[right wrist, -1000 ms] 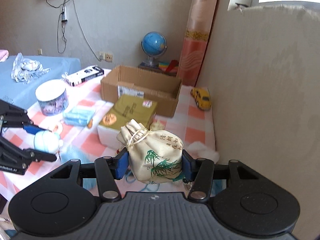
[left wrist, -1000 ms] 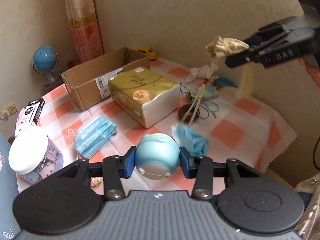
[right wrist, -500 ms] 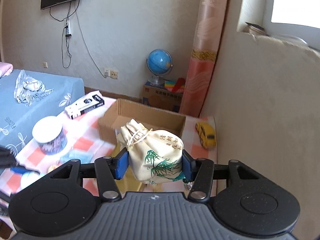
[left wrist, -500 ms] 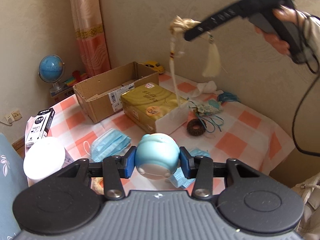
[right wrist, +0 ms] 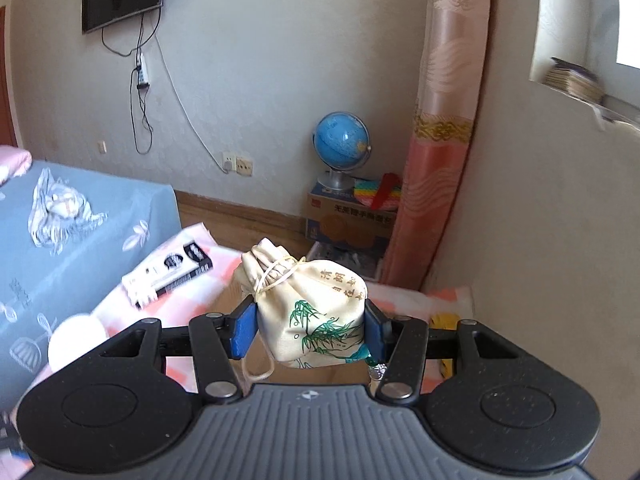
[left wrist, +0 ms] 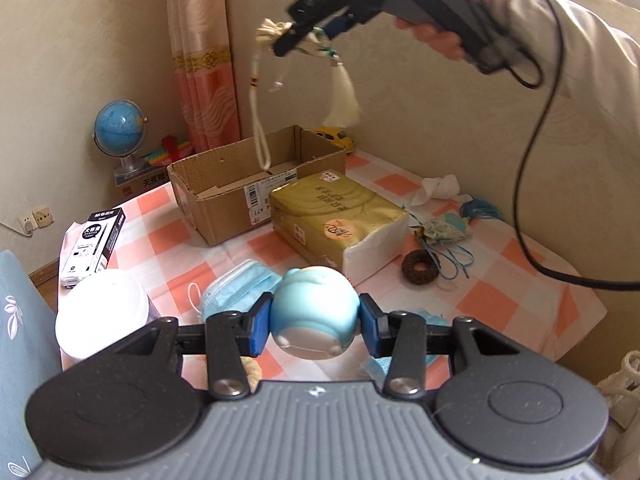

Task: Organize soft objects
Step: 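Carry the pouch into the cardboard box and open the right gripper while the left gripper holds the ornament, then move the light blue ornament over the cardboard box and open the left gripper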

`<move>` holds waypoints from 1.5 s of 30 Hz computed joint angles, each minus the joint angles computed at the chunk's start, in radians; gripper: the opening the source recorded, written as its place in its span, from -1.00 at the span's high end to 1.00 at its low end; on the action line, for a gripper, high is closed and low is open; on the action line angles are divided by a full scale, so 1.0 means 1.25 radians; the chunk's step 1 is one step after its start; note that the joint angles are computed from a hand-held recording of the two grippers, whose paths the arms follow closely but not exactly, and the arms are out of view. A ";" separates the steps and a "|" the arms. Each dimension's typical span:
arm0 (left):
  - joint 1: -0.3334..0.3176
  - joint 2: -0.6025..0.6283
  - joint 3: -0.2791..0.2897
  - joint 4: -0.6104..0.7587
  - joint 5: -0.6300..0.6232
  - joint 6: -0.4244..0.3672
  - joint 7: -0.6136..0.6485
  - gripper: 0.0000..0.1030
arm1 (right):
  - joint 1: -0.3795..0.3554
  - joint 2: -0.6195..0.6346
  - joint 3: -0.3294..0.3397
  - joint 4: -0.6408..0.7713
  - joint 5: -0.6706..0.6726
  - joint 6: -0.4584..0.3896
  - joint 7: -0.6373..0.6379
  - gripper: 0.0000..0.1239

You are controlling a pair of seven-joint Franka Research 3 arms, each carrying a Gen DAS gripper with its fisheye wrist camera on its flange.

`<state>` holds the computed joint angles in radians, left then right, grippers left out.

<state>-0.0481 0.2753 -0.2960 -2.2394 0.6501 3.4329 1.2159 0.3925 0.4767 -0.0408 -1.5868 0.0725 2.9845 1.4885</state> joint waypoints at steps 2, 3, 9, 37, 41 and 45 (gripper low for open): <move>0.008 0.005 -0.006 0.006 0.006 0.001 -0.005 0.15 | -0.018 0.044 0.024 0.069 0.018 -0.023 -0.015 0.06; 0.009 0.008 -0.006 0.008 0.006 0.001 -0.006 0.15 | -0.025 0.066 0.034 0.102 0.027 -0.037 -0.022 0.06; 0.033 0.023 -0.022 0.022 0.022 -0.002 -0.028 0.15 | -0.034 0.196 0.045 0.284 0.057 -0.125 -0.033 0.06; 0.084 0.025 -0.110 0.044 -0.030 -0.086 0.009 0.15 | 0.091 -0.043 -0.106 -0.233 -0.006 0.129 0.141 -0.66; 0.099 0.028 -0.136 0.054 -0.060 -0.109 0.036 0.15 | 0.205 -0.105 -0.204 -0.373 0.008 0.222 0.151 -0.66; 0.076 0.033 -0.126 0.075 -0.098 -0.127 0.072 0.15 | 0.345 -0.138 -0.318 -0.482 0.078 0.301 0.117 -0.66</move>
